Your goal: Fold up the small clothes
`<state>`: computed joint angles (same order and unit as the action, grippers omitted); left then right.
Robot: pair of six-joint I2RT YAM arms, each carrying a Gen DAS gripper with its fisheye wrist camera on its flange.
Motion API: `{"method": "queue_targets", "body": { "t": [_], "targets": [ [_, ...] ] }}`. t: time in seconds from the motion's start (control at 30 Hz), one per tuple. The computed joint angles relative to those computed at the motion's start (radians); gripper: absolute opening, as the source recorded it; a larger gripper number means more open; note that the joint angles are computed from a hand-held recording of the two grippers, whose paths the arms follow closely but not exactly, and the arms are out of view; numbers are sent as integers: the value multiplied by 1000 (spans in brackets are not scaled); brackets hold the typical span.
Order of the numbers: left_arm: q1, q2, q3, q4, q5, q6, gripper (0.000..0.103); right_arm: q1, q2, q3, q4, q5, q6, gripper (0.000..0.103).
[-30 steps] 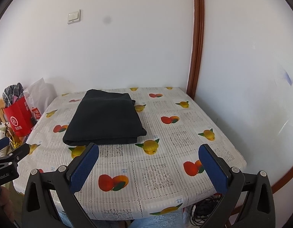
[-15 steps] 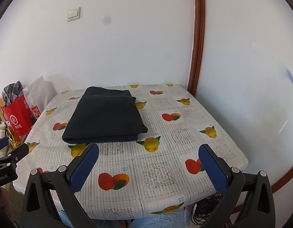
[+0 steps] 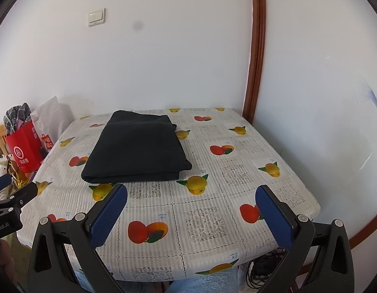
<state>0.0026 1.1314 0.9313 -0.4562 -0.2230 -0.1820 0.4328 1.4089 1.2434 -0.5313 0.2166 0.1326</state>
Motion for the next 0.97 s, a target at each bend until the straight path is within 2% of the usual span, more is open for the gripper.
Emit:
{"method": "queue_targets", "body": {
  "t": [0.97],
  "targets": [
    [34,5,-9,19,25,26,101,-3,-3,-10,16,-15,-21,103]
  ]
}}
